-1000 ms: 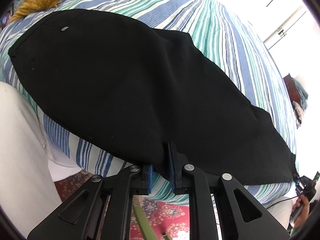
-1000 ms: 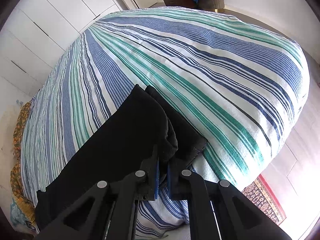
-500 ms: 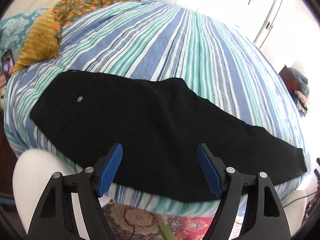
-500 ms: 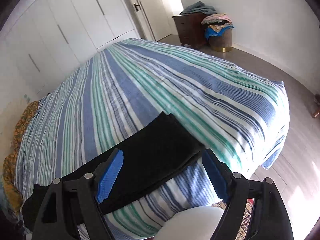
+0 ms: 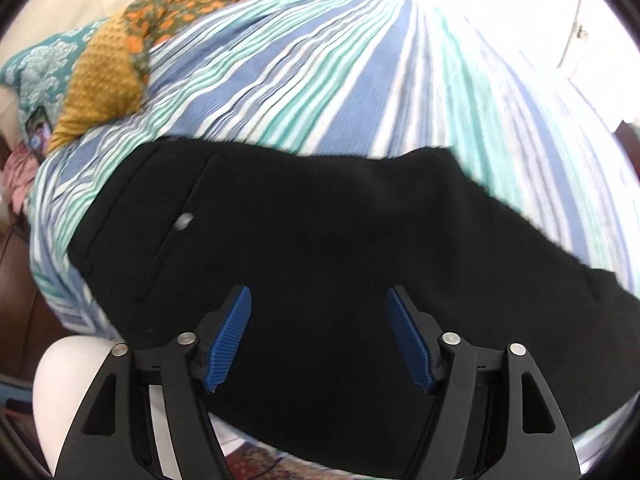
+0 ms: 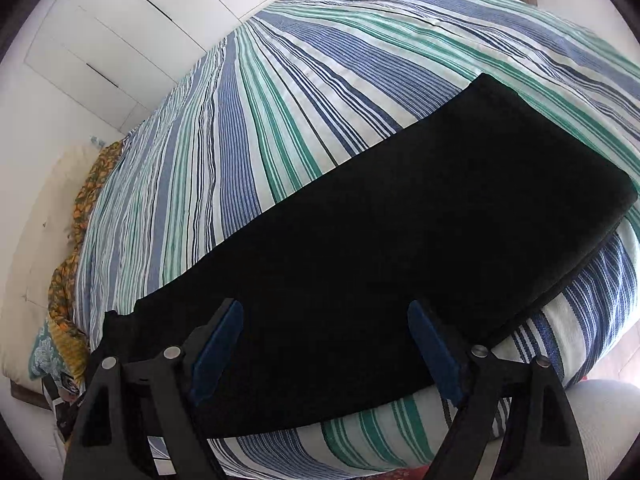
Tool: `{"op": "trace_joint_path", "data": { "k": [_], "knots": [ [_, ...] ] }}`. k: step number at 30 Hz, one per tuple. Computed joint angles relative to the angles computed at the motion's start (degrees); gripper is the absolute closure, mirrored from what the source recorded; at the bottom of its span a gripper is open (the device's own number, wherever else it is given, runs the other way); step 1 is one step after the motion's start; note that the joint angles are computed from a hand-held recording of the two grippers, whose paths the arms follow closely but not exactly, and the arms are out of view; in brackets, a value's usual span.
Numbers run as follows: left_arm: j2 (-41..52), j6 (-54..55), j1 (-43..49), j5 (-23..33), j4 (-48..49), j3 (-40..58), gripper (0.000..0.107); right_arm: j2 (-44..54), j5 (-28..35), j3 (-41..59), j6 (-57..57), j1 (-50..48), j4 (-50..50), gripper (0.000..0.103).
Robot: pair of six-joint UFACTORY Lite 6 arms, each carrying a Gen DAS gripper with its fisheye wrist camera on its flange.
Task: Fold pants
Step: 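Grasp the folded leg ends with the right tool and fold again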
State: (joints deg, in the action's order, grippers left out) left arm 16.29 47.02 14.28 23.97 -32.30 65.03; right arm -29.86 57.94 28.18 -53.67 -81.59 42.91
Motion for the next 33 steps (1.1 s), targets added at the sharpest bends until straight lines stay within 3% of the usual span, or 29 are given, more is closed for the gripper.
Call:
{"op": "trace_joint_path", "data": {
  "k": [3,5,10,12,13,15,16,20,25,33],
  "knots": [
    [1.51,1.71,-4.1,3.28,-3.42,3.3,0.029,1.41,1.43,0.92,-0.75,-1.61,0.76,0.019],
    [4.35,1.77,-7.56,2.32,-3.76,5.69,0.029,1.98,2.23,3.21,2.17,-0.21,-0.52,0.019],
    [15.2,-13.27,-14.5,-3.73,10.92,11.34,0.027,15.67,3.94,17.5,2.62,4.8,-7.18,0.019],
    [15.26,-13.7,-14.68,-5.99,10.67,10.35,0.024,24.69,2.08,24.96,1.49,4.68,-12.46,0.023],
    [14.9,-14.16,-14.58,-5.77,10.91,10.24,0.024,27.77,-0.76,27.94,0.09,2.95,-13.55,0.032],
    [13.9,-15.09,-13.63,-3.78,11.3,10.4,0.024,33.24,-6.14,34.41,2.44,-0.89,-17.74,0.04],
    [11.95,-13.69,-13.14,-2.93,9.43,8.79,0.024,35.34,-5.7,37.88,3.41,-3.74,-17.21,0.04],
    [6.31,-1.46,-9.9,-1.01,-1.69,3.37,0.024,38.46,5.73,46.17,-4.56,-19.33,-3.17,0.04],
    [2.85,3.75,-9.25,-1.11,-6.51,-1.29,0.024,39.58,20.0,45.99,-5.87,-28.61,1.94,0.04],
    [1.41,11.28,-6.82,-2.03,-13.12,-4.69,0.024,38.2,22.1,35.18,-2.27,-31.24,1.95,0.04]
  ]
}}
